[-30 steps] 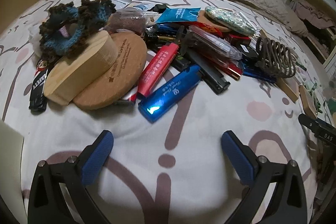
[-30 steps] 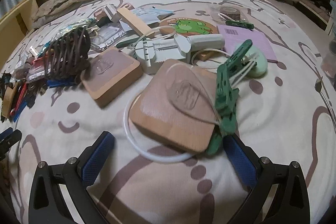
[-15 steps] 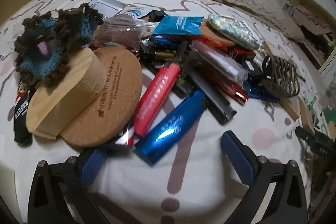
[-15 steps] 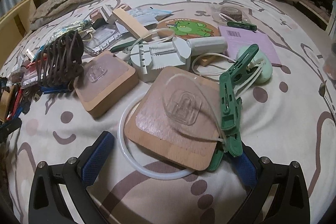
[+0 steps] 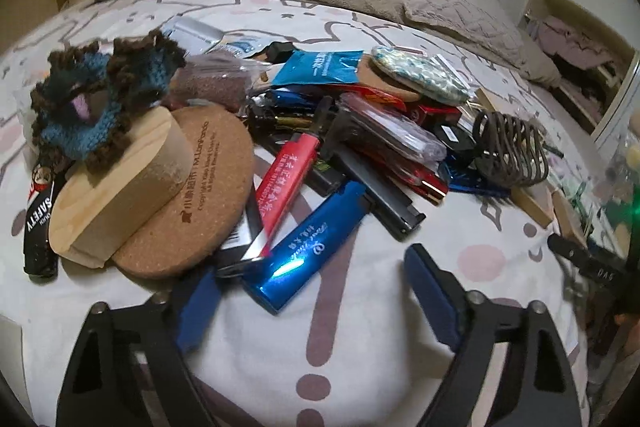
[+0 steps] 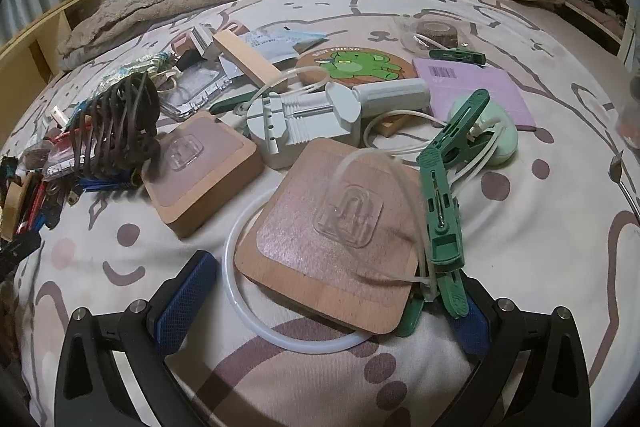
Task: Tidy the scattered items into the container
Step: 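Close the left tool on the blue lighter while the right tool grasps the white plastic ring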
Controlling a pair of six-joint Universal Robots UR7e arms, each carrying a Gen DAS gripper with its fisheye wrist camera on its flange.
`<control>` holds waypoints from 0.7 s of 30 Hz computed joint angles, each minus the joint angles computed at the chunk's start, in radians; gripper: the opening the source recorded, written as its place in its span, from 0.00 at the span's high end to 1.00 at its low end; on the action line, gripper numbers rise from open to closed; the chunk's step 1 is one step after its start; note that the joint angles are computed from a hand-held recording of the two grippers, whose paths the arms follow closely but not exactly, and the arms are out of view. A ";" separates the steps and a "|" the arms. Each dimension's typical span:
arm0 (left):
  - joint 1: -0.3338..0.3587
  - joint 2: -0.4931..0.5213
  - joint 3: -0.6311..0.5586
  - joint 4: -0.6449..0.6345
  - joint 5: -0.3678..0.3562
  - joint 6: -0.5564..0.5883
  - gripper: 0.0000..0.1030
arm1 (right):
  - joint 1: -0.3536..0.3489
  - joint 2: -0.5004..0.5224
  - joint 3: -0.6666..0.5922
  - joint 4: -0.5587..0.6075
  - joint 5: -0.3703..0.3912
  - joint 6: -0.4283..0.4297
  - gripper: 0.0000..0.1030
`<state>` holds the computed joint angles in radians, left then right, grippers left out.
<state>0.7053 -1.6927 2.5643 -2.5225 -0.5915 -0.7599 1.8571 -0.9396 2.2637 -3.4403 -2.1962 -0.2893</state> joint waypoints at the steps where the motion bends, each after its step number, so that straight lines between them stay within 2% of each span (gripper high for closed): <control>1: -0.002 -0.004 0.003 0.001 0.002 0.000 0.24 | -0.001 -0.001 0.001 -0.002 0.003 0.000 0.00; 6: 0.001 -0.018 0.019 -0.043 -0.001 0.020 0.33 | -0.006 -0.001 0.003 -0.009 0.013 0.005 0.00; 10: -0.006 -0.016 0.030 -0.081 -0.001 0.032 0.54 | -0.003 0.006 -0.002 -0.011 0.000 0.003 0.00; 12: -0.014 -0.011 0.032 -0.083 -0.002 0.033 0.59 | -0.006 0.003 0.001 -0.009 0.007 0.004 0.00; 13: -0.017 -0.007 0.033 -0.094 -0.010 0.046 0.67 | -0.006 0.003 0.001 -0.010 0.006 0.003 0.00; 18: -0.052 0.015 0.029 -0.038 0.000 0.046 0.70 | -0.012 -0.002 0.005 -0.019 0.017 -0.005 0.00; 21: -0.068 0.016 0.031 -0.009 0.000 0.039 0.75 | -0.008 0.007 0.007 -0.041 0.010 -0.015 0.00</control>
